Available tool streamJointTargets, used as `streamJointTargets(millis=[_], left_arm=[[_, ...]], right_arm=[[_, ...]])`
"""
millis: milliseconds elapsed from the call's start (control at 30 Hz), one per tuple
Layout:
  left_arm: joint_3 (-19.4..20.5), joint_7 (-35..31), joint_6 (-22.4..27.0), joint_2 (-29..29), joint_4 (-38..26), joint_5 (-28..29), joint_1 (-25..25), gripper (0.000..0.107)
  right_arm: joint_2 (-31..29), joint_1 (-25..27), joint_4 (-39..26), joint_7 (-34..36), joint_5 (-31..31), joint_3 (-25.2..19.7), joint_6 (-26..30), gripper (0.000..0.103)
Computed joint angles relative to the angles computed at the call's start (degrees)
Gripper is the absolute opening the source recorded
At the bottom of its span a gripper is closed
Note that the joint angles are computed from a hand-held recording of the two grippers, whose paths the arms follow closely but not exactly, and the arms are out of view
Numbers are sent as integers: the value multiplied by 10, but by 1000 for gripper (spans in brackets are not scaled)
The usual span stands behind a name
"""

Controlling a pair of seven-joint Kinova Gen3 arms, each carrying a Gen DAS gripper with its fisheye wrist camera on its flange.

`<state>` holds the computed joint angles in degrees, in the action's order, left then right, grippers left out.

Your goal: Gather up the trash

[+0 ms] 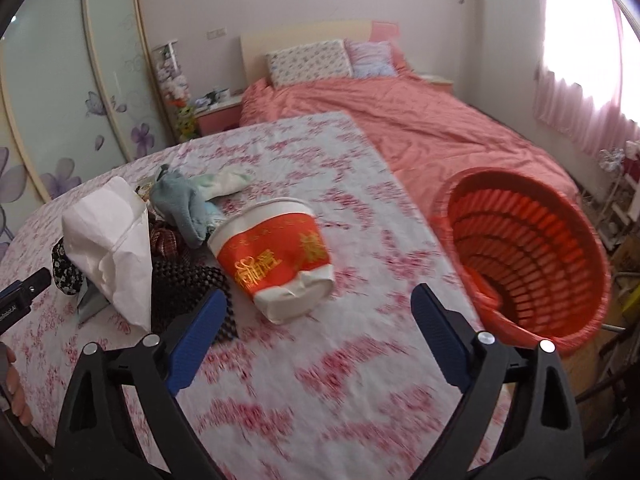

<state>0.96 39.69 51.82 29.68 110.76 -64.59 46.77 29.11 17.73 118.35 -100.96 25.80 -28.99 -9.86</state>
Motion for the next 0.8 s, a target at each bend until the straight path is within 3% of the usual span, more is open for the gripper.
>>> streamJointTargets(millis=[133,333,500,667,800], left_arm=[[-8,-15,-53,6,3,-14,-32,84],[-27,-42,-101,17,-3,-25,-56,70],[-48,-49,-145,17,1,-24,-66,55],[-73,-19,-187,12,18,-45,-61,34],[-77,-11,-185,12,20,-51,-58,22]], right_arm=[[41,-4,-55,15,-5,-30,67,93],[65,-22,-94,62,-41,-31,109,89],[81,-12,-114,107,-67,-53,127,83],[87,-7,-122,144,-99,-61,136,81],[90,12,-120,177,-125,-79,139,77]])
